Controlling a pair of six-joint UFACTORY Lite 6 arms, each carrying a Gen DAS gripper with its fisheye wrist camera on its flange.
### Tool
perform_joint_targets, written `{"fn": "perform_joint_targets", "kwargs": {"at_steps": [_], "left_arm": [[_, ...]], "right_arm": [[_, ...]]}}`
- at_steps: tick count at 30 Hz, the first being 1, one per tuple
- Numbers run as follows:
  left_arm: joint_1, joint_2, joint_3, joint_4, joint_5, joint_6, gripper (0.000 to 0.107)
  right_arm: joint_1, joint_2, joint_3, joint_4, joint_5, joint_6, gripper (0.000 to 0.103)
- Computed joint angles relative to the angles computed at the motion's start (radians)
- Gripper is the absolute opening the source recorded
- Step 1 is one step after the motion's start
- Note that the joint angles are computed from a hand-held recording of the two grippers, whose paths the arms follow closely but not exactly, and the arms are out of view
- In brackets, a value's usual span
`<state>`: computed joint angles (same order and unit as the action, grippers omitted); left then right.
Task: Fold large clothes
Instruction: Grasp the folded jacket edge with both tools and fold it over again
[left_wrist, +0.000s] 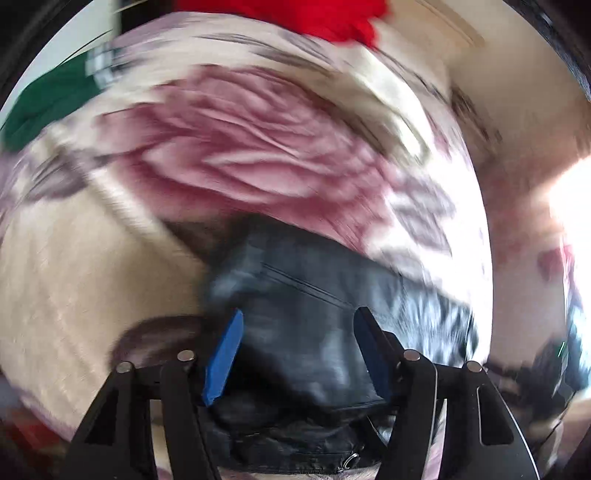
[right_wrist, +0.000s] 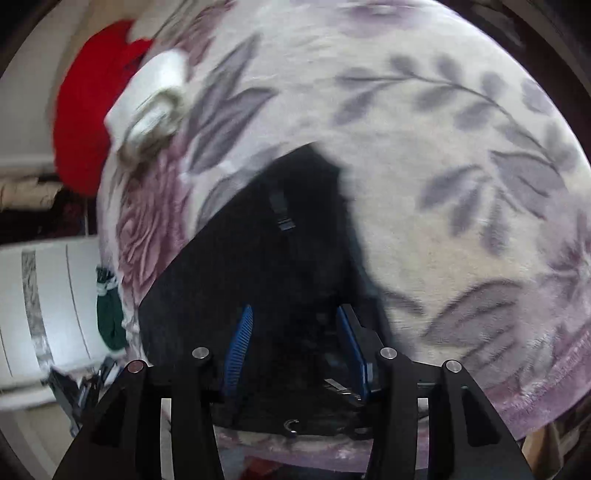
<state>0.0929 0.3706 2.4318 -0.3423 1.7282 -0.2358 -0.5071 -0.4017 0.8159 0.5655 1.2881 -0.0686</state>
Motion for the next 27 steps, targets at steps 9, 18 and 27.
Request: {"fn": "perform_joint_targets", "kwargs": {"at_steps": [9, 18, 27], "left_arm": [[-0.139, -0.21, -0.817, -0.035, -0.415, 0.116, 0.026], [0.087, -0.254, -0.707, -0.196, -0.19, 0.112, 0.045], [0.293, -0.404, -1.032, -0.339, -0.318, 0.104, 0.084]], "right_arm": [[0.731, 0.421, 0.084, -0.096, -0.363, 0.238, 0.049], [0.633, 0.327, 0.083, -0.033, -0.276, 0.242, 0.05], [0.043, 0.102, -0.262, 0.172, -0.212, 0.0, 0.07]]}}
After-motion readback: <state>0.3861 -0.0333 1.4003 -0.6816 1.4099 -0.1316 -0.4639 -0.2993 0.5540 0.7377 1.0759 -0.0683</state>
